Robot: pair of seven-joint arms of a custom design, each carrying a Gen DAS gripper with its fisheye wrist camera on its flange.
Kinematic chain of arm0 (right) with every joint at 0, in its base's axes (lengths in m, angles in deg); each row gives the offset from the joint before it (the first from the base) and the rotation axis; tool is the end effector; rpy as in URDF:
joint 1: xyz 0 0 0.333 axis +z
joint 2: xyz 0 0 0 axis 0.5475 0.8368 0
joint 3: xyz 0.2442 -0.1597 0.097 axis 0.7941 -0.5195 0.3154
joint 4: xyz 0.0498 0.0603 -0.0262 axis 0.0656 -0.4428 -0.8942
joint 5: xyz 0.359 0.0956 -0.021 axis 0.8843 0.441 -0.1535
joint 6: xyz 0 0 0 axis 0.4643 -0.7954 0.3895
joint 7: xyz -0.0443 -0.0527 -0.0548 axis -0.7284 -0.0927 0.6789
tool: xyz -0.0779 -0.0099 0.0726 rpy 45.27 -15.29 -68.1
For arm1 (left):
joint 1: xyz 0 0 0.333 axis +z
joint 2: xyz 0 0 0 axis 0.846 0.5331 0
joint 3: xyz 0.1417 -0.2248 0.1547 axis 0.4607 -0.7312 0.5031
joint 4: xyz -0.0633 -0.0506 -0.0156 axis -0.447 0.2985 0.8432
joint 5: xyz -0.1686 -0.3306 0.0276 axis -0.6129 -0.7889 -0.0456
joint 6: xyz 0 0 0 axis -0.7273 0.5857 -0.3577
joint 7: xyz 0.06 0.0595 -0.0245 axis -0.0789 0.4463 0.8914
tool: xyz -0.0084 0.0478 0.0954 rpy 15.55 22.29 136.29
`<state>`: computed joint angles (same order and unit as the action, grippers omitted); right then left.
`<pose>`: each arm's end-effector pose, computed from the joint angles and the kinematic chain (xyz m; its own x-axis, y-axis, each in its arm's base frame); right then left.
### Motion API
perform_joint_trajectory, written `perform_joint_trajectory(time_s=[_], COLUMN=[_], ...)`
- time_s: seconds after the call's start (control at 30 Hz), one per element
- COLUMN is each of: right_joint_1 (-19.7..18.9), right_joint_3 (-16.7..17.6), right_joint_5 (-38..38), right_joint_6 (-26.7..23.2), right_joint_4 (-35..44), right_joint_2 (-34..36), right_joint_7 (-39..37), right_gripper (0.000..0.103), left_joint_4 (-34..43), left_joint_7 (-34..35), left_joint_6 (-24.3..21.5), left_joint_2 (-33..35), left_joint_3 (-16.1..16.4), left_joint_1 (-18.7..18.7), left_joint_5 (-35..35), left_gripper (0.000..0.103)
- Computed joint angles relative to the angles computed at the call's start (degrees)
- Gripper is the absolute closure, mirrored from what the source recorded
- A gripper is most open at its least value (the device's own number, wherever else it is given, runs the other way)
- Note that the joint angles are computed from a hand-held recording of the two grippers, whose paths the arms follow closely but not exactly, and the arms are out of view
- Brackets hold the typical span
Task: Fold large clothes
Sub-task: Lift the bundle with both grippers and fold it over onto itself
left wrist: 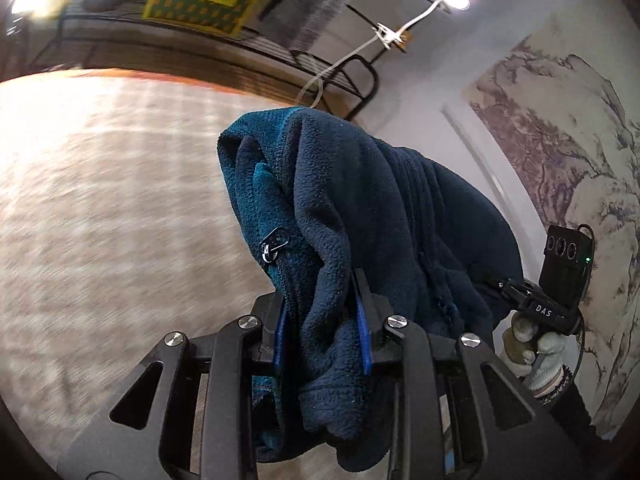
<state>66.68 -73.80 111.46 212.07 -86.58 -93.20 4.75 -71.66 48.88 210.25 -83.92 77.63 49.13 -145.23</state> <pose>0.3866 0.1881 0.4592 0.3236 -0.9113 -0.2546 -0.7483 -0.0819 -0.6583 0.4148 -0.0613 0.4533 -0.2543 -0.7467 0.6147 -0.8659 -0.1072 -0.4886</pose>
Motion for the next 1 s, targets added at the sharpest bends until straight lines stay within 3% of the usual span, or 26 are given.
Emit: perform_joint_trajectory(time_s=[0.23, 0.37, 0.53, 0.7, 0.8, 0.87, 0.93, 1.0], right_joint_1=[-10.15, -12.54, -11.22, -8.5, -4.24, -4.65, -6.98, -7.24], right_joint_3=[0.18, -1.97, -7.59, -12.47, -17.06, -17.66, -17.48, -19.72], right_joint_5=[-7.82, -9.49, -5.37, 4.21, 20.88, 31.42, 31.3, 22.23], right_joint_6=[-2.99, -3.02, -0.99, 0.97, 1.28, -0.09, -1.59, -0.52], right_joint_4=[1.72, 4.63, 10.84, 18.2, 23.28, 26.29, 29.19, 30.26], right_joint_2=[-3.16, -1.92, 3.98, 12.25, 17.64, 20.98, 25.91, 31.01], right_joint_7=[-1.24, -4.22, -12.27, -23.99, -39.69, -49.09, -48.14, -37.53], right_gripper=[0.07, 0.07, 0.07, 0.07, 0.07, 0.07, 0.07, 0.065], left_joint_4=[12.87, 22.35, 34.68, 44.63, 50.09, 52.79, 54.38, 55.6], left_joint_7=[3.39, 4.72, 3.55, -0.56, -5.67, -11.67, -17.48, -17.91], left_joint_6=[7.03, 10.96, 16.35, 20.66, 22.0, 21.23, 20.42, 19.99], left_joint_2=[13.01, 22.07, 33.73, 43.51, 48.97, 52.2, 54.39, 56.41], left_joint_3=[-5.92, -9.47, -14.19, -17.65, -17.96, -16.18, -14.2, -16.09], left_joint_1=[-4.53, -5.2, -5.11, -5.06, -6.26, -8.01, -9.41, -7.09], left_joint_5=[-7.24, -10.07, -8.37, -2.67, 4.19, 11.45, 17.42, 17.18], left_gripper=[0.077, 0.077, 0.077, 0.077, 0.077, 0.077, 0.077, 0.077])
